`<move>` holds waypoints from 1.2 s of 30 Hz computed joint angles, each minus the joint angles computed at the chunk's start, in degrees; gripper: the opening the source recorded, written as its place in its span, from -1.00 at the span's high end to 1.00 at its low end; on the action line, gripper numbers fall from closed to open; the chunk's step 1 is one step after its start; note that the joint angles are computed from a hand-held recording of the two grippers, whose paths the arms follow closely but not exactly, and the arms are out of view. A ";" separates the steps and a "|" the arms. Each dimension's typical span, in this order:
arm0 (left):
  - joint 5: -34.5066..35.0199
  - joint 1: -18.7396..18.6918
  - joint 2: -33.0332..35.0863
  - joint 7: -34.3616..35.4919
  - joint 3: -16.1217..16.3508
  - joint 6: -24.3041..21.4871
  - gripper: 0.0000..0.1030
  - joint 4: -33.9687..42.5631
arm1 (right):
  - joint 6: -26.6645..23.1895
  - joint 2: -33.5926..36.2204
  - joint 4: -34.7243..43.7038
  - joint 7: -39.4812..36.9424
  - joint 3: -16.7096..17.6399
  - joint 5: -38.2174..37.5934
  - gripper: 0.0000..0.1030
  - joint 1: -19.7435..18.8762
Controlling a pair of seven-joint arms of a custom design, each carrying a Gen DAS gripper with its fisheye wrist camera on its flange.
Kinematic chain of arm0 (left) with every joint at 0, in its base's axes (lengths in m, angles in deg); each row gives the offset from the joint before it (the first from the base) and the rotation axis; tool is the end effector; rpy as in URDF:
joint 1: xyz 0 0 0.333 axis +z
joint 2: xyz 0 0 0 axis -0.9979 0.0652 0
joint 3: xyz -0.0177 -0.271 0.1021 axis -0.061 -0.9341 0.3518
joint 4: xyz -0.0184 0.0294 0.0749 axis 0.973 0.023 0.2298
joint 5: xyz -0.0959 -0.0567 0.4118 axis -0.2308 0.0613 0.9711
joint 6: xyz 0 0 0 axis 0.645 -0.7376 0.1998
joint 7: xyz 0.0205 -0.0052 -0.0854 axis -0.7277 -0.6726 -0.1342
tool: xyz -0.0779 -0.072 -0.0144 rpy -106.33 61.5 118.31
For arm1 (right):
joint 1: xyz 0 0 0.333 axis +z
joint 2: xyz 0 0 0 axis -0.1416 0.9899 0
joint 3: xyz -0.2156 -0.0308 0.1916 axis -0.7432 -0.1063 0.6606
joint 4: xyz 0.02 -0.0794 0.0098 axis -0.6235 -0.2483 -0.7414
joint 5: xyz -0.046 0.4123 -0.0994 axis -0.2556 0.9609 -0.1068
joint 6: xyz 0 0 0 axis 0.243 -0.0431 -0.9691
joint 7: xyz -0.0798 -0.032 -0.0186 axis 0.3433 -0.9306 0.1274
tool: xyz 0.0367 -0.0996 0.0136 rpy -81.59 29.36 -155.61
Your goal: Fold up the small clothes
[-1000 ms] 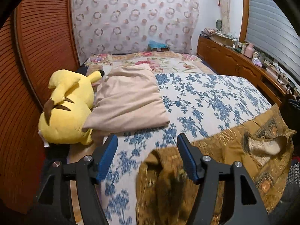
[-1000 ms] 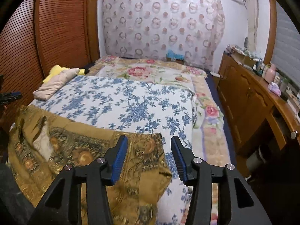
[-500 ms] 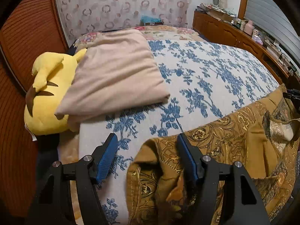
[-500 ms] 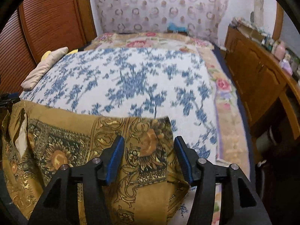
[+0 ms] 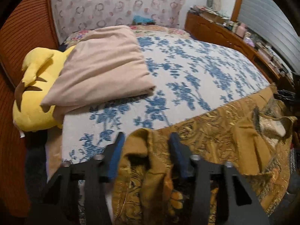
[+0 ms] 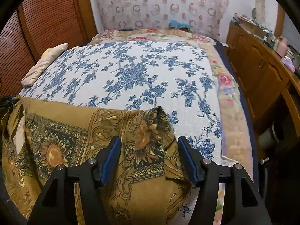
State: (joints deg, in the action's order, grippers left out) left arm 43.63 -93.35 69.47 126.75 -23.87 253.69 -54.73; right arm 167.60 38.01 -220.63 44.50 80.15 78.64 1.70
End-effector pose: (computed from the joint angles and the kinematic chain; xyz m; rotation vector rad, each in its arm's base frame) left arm 0.5757 -0.1679 0.4001 -1.7495 2.0740 -0.7712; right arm 0.5595 0.0680 0.4623 -1.9802 1.4632 -0.5421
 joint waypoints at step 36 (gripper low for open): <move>-2.36 4.06 -18.03 0.85 -3.99 22.41 0.74 3.68 | 20.05 -27.36 -1.78 -15.99 -6.87 9.80 0.83 17.44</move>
